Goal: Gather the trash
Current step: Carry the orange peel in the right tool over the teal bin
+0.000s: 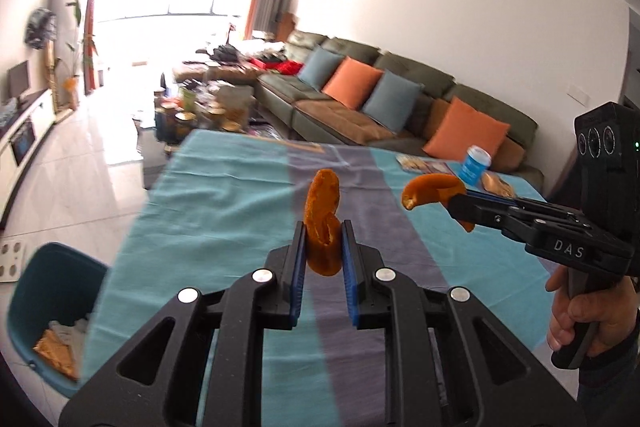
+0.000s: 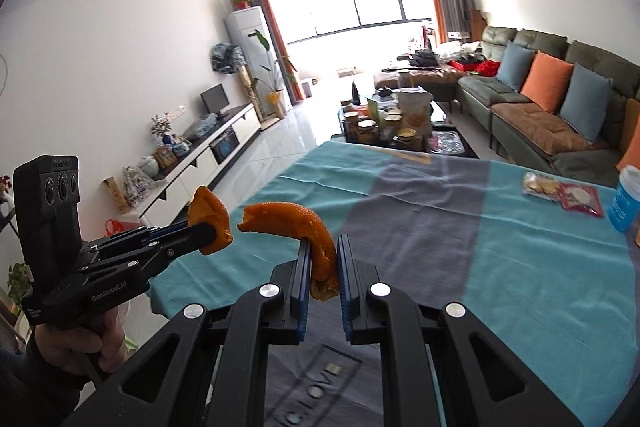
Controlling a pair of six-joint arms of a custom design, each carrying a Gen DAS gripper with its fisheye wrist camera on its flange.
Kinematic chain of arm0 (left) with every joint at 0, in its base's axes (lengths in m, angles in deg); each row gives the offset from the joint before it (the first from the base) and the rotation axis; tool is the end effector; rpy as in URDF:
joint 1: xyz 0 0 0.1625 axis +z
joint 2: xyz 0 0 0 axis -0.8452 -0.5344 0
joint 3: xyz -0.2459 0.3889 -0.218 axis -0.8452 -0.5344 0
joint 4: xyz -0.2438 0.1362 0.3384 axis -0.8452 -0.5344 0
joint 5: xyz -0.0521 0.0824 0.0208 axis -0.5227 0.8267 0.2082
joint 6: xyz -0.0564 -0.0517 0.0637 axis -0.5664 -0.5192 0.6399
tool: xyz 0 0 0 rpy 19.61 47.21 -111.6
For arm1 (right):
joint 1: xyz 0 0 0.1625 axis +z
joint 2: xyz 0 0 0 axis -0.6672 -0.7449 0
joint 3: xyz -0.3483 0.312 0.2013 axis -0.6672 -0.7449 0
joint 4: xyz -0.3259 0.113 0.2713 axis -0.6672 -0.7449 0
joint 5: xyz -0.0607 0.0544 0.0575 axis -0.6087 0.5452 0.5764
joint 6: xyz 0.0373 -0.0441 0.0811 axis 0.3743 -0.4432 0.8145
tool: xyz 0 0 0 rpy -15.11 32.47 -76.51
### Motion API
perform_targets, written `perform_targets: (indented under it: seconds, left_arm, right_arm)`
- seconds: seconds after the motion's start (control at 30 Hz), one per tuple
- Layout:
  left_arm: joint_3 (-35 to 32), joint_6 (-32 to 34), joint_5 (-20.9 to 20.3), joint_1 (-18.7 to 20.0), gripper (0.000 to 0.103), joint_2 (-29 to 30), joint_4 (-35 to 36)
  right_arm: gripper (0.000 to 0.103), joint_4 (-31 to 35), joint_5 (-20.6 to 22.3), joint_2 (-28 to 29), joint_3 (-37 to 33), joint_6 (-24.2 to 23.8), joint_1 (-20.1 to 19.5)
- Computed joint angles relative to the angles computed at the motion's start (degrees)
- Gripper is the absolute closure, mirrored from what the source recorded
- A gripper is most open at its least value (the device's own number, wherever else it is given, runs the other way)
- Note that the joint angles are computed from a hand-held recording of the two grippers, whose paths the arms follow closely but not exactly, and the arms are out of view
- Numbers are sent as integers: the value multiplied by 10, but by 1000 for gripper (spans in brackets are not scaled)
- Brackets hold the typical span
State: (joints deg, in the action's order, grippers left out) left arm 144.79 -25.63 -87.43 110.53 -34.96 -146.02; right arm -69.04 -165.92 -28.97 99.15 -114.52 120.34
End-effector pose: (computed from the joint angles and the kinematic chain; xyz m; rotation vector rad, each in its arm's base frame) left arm -0.3572 -0.8051 -0.0720 0.4992 2.3182 -1.2488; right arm -0.0155 -0.8259 0.3323 1.0777 -2.6218 0.8584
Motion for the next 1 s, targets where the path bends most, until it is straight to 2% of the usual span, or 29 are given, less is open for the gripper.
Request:
perform_targets:
  seconds: [0.8,1.0]
  left_arm:
    - [241,45,199,-15,86,-134,-270]
    - [290,40,239,-9,86,-163,-302]
  right_arm:
    - [91,38,32,49,14,-43,76]
    - [91,53,15,74,6,-55,96]
